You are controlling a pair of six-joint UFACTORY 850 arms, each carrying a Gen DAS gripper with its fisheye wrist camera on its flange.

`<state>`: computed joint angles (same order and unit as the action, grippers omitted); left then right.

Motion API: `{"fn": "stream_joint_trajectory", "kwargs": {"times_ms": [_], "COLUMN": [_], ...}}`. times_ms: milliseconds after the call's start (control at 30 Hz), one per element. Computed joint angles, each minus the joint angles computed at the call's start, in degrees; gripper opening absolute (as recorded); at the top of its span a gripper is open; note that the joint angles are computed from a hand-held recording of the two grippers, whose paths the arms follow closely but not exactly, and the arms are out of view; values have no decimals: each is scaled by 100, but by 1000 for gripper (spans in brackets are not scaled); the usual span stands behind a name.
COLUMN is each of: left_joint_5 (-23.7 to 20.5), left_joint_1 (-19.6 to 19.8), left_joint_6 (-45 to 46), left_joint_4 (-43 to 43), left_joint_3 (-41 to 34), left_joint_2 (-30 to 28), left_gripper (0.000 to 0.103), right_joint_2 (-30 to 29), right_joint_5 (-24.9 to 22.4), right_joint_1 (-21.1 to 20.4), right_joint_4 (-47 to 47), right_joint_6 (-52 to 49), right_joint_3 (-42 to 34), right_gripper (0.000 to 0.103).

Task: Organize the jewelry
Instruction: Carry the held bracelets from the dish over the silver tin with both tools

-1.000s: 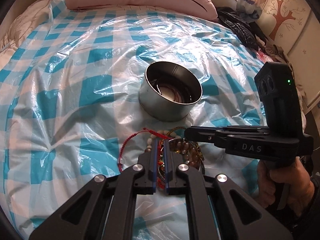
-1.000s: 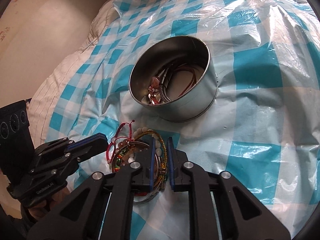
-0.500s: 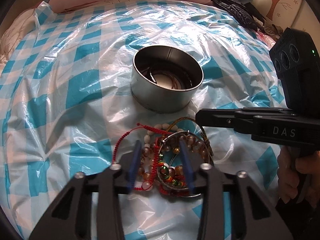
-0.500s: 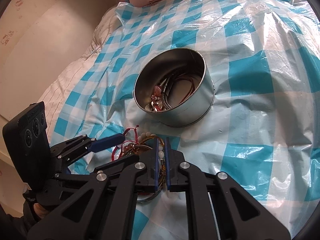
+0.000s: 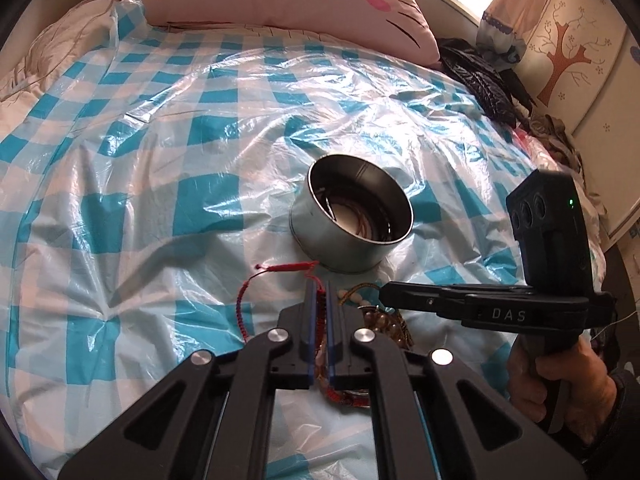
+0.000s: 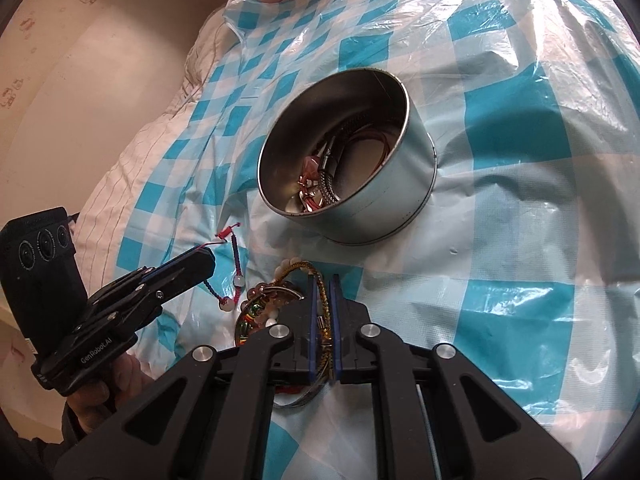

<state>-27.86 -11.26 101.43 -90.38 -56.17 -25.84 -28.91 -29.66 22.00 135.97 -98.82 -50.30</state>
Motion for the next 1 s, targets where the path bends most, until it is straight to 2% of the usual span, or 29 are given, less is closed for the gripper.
{"fn": "stream_joint_trajectory", "kwargs": {"times_ms": [200, 333, 400, 567, 767, 1000], "left_joint_5": [-93, -116, -209, -538, -869, -1214], "left_joint_1": [98, 128, 153, 173, 144, 147], "left_joint_6": [354, 445, 561, 1176, 1822, 2044], "left_joint_4": [-560, -712, -832, -1312, -1858, -2117], "left_joint_3": [80, 98, 135, 340, 627, 752], "left_joint_2": [84, 101, 134, 338, 635, 765], "left_gripper": [5, 5, 5, 4, 4, 4], "right_joint_2": [382, 760, 931, 1319, 1710, 1856], "right_joint_5": [-580, -1313, -1635, -2071, -2320, -2403], "right_joint_1": [-44, -93, -68, 86, 307, 353], "right_joint_4": [868, 1526, 1781, 2580, 3658, 4043], "right_joint_6": [-680, -1078, -1251, -1847, -2670, -3050], "right_joint_3": [458, 951, 1160, 1606, 1978, 2111], "right_gripper": [4, 4, 4, 4, 4, 4]}}
